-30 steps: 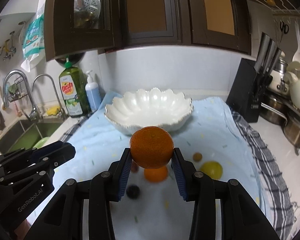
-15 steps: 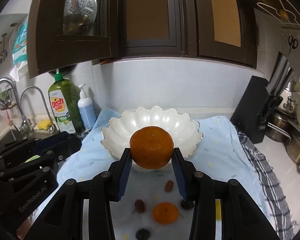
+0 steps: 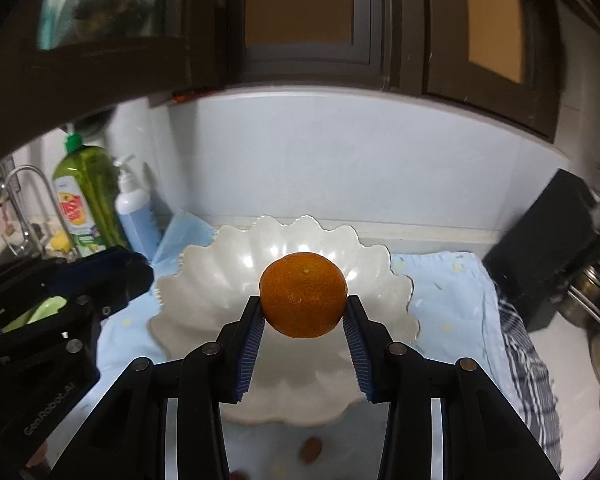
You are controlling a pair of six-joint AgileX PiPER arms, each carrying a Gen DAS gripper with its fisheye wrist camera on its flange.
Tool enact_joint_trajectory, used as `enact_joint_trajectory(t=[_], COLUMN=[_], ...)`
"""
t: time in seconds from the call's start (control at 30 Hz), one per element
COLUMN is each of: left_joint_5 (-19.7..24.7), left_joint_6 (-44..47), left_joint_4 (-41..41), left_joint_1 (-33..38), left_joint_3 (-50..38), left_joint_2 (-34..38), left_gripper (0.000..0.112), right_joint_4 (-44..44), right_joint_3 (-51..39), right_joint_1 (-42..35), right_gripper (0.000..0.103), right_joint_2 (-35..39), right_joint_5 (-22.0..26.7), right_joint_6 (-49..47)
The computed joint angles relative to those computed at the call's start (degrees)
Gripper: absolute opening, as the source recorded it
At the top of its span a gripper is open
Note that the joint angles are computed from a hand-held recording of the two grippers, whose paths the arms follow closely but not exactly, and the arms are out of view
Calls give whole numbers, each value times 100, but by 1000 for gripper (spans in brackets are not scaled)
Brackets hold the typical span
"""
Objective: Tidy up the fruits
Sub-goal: 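Carry the orange with the right gripper over the white bowl and release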
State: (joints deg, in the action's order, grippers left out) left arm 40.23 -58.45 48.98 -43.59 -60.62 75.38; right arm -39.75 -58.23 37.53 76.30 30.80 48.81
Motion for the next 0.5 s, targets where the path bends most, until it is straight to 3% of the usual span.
enact_joint_trajectory(t=[0.23,0.5], left_joint_5=[-117,161], left_joint_6=[1201,2393], left_joint_4=[-1100,-2380], left_joint_1=[732,1269], left_joint_3=[-1045,-2196], left_joint_2=[1214,2399], left_gripper=[21,21], right_joint_4=[1968,3685], right_joint_3=[-995,-1975], right_joint_1=[-919,-1575], right_gripper=[42,42], right_joint_2=[1124,2290], right_joint_5=[-106,411], right_joint_6=[-2602,-4529])
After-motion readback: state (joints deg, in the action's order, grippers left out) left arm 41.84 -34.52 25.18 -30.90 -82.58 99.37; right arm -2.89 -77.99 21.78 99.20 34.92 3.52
